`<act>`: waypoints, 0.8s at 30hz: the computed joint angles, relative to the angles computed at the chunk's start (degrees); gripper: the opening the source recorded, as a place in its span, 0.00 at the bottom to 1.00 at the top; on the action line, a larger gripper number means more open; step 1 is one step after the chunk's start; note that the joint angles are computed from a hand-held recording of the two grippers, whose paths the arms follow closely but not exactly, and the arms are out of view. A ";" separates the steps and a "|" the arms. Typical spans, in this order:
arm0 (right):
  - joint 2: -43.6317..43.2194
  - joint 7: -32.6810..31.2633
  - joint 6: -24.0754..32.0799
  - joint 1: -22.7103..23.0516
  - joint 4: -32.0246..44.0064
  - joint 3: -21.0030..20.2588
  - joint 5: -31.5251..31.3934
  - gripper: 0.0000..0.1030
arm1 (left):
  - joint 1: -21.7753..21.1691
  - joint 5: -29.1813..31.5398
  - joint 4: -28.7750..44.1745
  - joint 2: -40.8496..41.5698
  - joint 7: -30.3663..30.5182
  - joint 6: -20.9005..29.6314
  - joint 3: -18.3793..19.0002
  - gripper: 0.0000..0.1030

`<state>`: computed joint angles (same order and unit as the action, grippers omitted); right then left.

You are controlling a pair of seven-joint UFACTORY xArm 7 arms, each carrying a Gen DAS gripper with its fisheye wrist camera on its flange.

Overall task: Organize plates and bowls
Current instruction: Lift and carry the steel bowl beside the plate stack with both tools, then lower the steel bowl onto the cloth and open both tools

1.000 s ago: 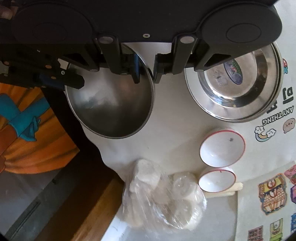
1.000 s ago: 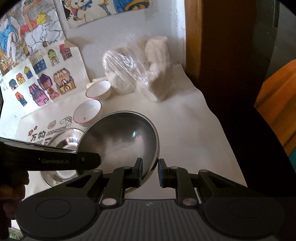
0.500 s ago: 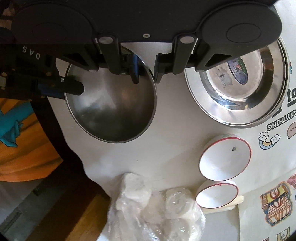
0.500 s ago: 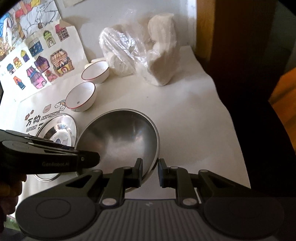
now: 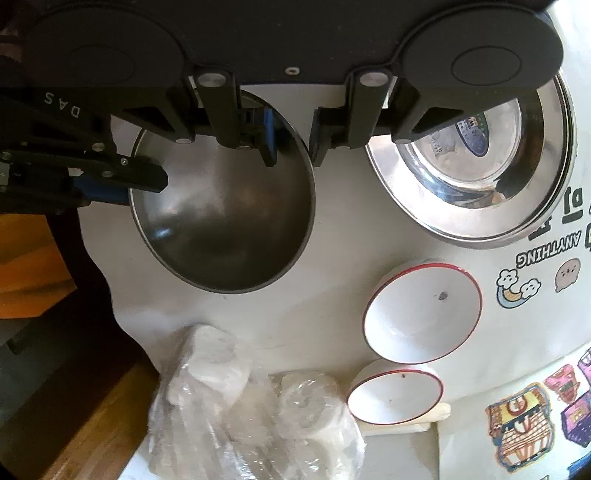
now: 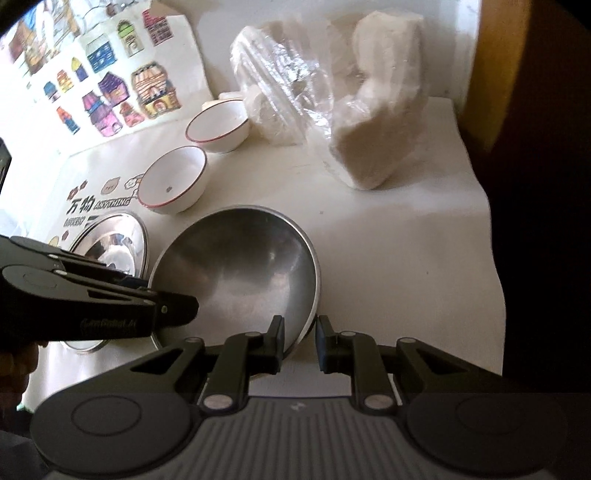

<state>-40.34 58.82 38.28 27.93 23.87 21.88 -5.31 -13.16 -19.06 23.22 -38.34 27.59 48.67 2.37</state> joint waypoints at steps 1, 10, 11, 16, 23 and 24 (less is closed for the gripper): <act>-0.02 -0.87 -0.45 0.23 -0.20 -0.55 -0.06 0.19 | 0.21 0.16 -0.16 -0.22 -0.34 -0.13 -0.21 0.19; -0.83 -4.73 -3.16 1.04 -1.62 -2.41 1.97 0.27 | 0.64 1.20 0.26 -0.78 -2.47 1.38 -0.37 0.26; -0.92 -4.79 -3.27 0.99 -1.68 -2.35 2.12 0.28 | 0.70 1.27 0.48 -0.69 -2.58 1.63 -0.36 0.29; -1.56 -3.01 -3.42 -0.02 -1.71 -0.97 2.14 0.31 | 1.20 2.22 1.47 -1.35 -1.48 3.13 0.19 0.38; -2.71 3.14 -0.61 -1.73 -0.62 1.60 0.76 0.51 | 1.97 1.38 5.40 -0.48 1.51 6.49 1.94 0.70; -2.83 3.83 -0.17 -1.77 -0.48 1.78 0.57 0.54 | 2.02 0.94 5.83 -0.53 1.96 6.80 2.11 0.71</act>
<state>-43.17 62.65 38.11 26.15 23.39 23.65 -4.74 -11.15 -18.11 29.05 -38.87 29.55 55.47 4.48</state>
